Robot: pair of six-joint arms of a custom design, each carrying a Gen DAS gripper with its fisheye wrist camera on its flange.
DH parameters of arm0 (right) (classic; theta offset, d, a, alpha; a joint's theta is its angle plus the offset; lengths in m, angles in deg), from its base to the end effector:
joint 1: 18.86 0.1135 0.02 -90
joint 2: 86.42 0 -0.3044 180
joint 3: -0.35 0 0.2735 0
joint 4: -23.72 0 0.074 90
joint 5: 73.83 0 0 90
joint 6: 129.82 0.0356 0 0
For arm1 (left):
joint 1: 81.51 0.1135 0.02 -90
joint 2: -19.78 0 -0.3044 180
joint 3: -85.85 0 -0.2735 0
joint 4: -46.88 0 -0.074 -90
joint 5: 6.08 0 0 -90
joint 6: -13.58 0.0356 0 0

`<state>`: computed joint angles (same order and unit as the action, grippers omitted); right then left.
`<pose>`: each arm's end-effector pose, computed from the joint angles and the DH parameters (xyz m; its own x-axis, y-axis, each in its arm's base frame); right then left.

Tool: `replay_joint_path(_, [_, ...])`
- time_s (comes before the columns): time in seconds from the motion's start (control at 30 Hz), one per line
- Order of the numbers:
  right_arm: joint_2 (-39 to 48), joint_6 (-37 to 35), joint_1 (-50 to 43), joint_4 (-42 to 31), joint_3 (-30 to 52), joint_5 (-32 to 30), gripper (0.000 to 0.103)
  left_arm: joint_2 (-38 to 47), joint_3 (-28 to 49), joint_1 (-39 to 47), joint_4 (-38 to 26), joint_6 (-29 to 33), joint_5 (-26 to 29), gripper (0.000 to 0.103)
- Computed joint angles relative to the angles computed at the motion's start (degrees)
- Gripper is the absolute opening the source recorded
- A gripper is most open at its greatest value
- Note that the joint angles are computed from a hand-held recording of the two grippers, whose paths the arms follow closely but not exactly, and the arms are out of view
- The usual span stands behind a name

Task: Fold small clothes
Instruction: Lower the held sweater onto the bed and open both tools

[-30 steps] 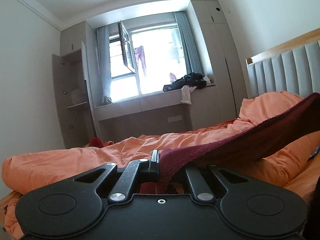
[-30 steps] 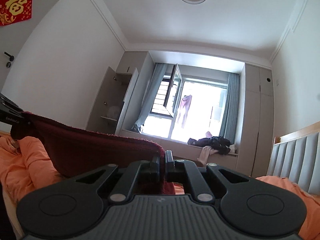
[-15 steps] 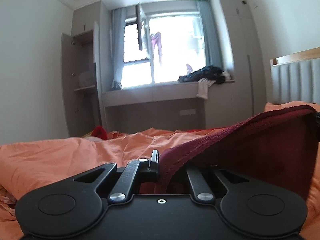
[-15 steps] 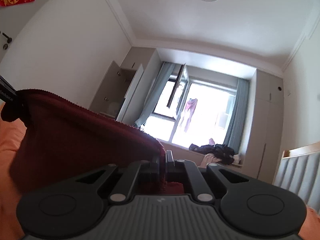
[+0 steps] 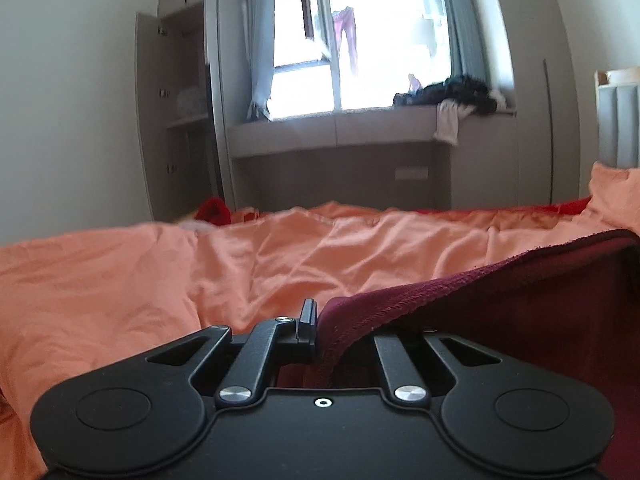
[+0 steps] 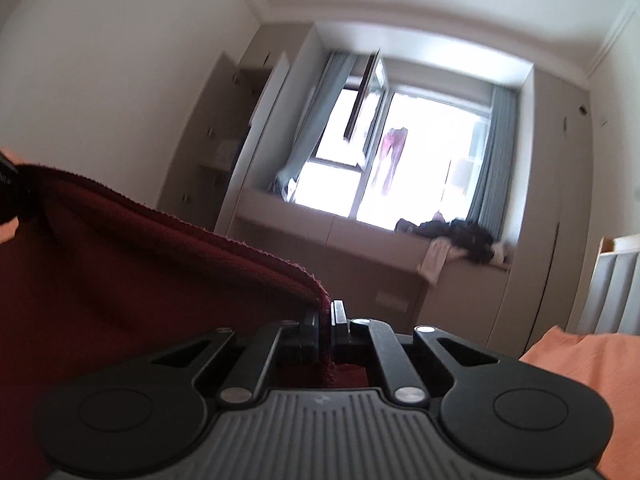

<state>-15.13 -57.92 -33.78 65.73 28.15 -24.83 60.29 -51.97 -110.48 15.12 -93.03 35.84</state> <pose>0.2202 -0.0345 0.2110 0.1128 -0.2727 -0.9555 -0.4254 0.8557 -0.2945 0.1410 -0.0478 0.2702 -0.3518 -0.0235 -0.9358 -0.3550 0.9283 0.1102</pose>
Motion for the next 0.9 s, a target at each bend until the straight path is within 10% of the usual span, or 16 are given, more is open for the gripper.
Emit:
replay_joint_path(0.23, [9.8, -6.0, 8.5, 1.9, 1.9, 8.4, 0.006, 8.9, -6.5, 13.3, 15.0, 5.7, 9.9, 0.014])
replay_joint_path(0.63, [16.1, -7.3, 10.8, -3.6, 4.7, 11.9, 0.007, 12.7, -6.8, 19.0, 16.5, 2.3, 15.6, 0.042])
replay_joint_path(0.9, [17.1, -6.0, 9.0, -8.6, 8.4, 10.8, 0.059, 8.8, -8.2, 23.5, 15.2, -2.5, 19.5, 0.078])
